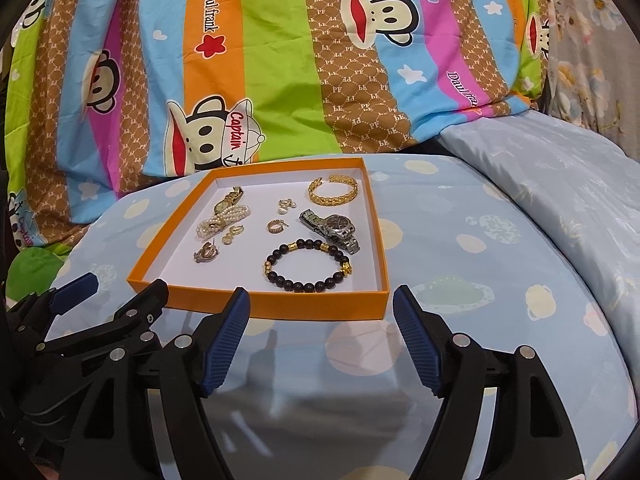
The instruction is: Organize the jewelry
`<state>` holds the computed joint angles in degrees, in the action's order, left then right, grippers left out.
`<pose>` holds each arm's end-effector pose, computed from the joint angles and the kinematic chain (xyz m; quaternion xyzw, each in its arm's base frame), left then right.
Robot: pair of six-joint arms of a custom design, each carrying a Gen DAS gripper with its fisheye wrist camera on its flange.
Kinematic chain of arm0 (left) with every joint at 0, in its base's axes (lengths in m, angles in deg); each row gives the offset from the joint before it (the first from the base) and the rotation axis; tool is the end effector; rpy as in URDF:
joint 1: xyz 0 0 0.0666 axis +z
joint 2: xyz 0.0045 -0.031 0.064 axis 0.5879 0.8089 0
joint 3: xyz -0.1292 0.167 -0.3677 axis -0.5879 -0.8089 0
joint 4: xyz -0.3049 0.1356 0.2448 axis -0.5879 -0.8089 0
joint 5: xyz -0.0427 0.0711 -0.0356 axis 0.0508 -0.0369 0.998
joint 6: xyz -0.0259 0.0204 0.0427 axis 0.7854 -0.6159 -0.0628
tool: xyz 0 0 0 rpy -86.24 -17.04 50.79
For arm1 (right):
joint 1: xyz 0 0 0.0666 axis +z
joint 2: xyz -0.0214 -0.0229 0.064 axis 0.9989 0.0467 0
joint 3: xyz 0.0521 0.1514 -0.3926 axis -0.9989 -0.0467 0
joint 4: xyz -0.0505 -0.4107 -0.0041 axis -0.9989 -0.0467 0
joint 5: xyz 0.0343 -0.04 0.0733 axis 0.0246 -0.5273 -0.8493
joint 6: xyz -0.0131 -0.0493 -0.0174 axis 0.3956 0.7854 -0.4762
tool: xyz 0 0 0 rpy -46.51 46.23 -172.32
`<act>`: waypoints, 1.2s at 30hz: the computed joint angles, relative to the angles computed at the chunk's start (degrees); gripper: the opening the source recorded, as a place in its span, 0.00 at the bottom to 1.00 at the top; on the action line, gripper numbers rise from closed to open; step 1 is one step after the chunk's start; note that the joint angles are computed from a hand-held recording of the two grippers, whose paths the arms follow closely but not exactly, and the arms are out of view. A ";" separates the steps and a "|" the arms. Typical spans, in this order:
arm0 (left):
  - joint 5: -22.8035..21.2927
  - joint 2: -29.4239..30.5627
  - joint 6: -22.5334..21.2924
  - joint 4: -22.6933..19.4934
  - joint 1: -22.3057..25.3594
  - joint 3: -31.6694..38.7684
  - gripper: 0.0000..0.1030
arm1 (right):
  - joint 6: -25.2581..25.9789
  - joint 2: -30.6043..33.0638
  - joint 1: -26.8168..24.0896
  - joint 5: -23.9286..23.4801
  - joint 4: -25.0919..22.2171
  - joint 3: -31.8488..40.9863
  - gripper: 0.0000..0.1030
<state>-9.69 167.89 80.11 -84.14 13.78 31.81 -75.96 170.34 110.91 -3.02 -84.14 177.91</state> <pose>0.5822 -0.2306 0.5072 0.0788 0.9125 -0.0081 0.4013 0.5404 0.2204 0.5170 0.0954 0.9032 -0.0050 0.4185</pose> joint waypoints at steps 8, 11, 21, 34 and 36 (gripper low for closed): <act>-1.46 -0.17 0.33 0.26 -0.16 -0.22 0.79 | 1.26 -0.30 0.39 0.86 0.97 -0.29 0.71; -1.84 -0.17 0.39 0.34 -0.20 -0.24 0.79 | 1.44 -0.34 0.44 0.97 1.10 -0.39 0.71; -2.16 -0.16 0.39 0.24 -0.17 -0.12 0.79 | 1.48 -0.30 0.52 1.13 1.13 -0.36 0.71; -2.53 -0.24 0.28 0.35 -0.14 -0.17 0.79 | 1.53 -0.32 0.51 1.10 1.17 -0.39 0.71; -2.43 -0.22 0.26 0.31 -0.11 -0.14 0.79 | 1.55 -0.33 0.52 1.12 1.16 -0.39 0.71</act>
